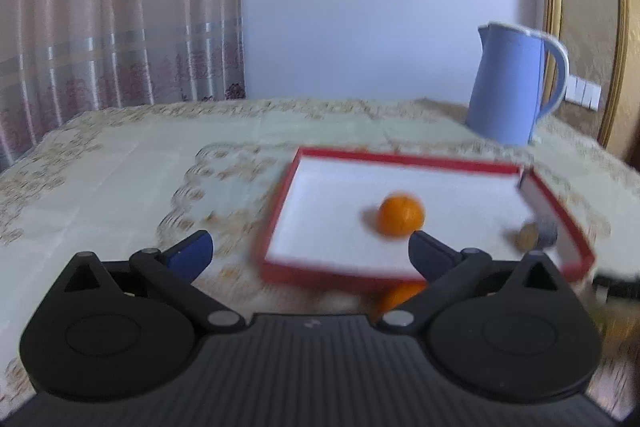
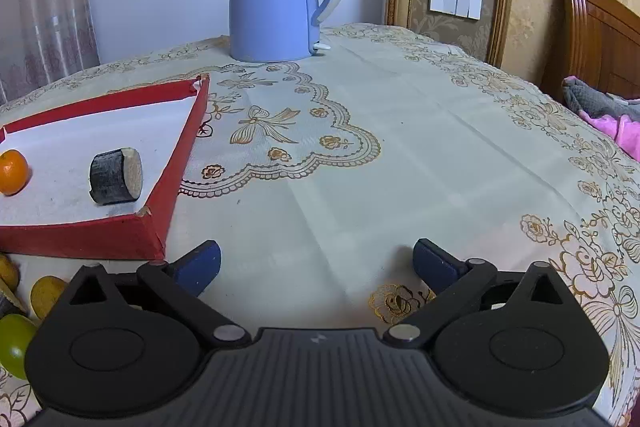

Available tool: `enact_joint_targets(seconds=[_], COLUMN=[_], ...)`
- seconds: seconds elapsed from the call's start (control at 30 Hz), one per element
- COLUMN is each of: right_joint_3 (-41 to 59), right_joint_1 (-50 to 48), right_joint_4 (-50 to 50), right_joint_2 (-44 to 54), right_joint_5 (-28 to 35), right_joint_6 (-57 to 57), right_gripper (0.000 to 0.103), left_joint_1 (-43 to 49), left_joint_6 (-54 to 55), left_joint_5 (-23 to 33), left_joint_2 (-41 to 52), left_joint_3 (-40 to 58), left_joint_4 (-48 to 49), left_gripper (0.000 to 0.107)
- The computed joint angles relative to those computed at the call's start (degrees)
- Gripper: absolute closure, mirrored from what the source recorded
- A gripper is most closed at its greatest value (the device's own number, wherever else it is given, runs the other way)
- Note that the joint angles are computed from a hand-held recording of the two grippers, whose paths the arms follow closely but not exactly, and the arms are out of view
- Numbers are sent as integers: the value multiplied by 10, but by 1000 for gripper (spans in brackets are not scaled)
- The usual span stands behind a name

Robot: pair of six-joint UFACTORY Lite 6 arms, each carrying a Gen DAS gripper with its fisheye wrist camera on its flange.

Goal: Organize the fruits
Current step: 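Lower the orange into the red tray and open the left gripper, then move left gripper to the green cut cylinder piece and grasp it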

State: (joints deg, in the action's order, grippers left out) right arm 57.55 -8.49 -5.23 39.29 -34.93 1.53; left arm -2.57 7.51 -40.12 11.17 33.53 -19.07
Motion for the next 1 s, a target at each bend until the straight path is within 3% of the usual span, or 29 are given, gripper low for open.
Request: enact_joint_targets(seconds=[0.13, 0.47, 0.77, 1.0], right_joint_3=[0, -1, 0, 0], right_joint_1=[-1, -1, -1, -1], right_joint_4=[-1, -2, -2, -3], right_joint_2=[0, -1, 0, 0], right_joint_5=[0, 0, 0, -1], right_joint_6=[1, 1, 1, 2], right_gripper=[0, 0, 0, 0], left_joint_1=[-7, -51, -56, -52], left_joint_6=[-9, 53, 71, 87], left_joint_5=[-52, -108, -70, -40], left_joint_2=[-6, 70, 112, 121], left_joint_3=[-59, -37, 7, 24], left_joint_4=[19, -66, -131, -126], left_gripper=[4, 4, 4, 19])
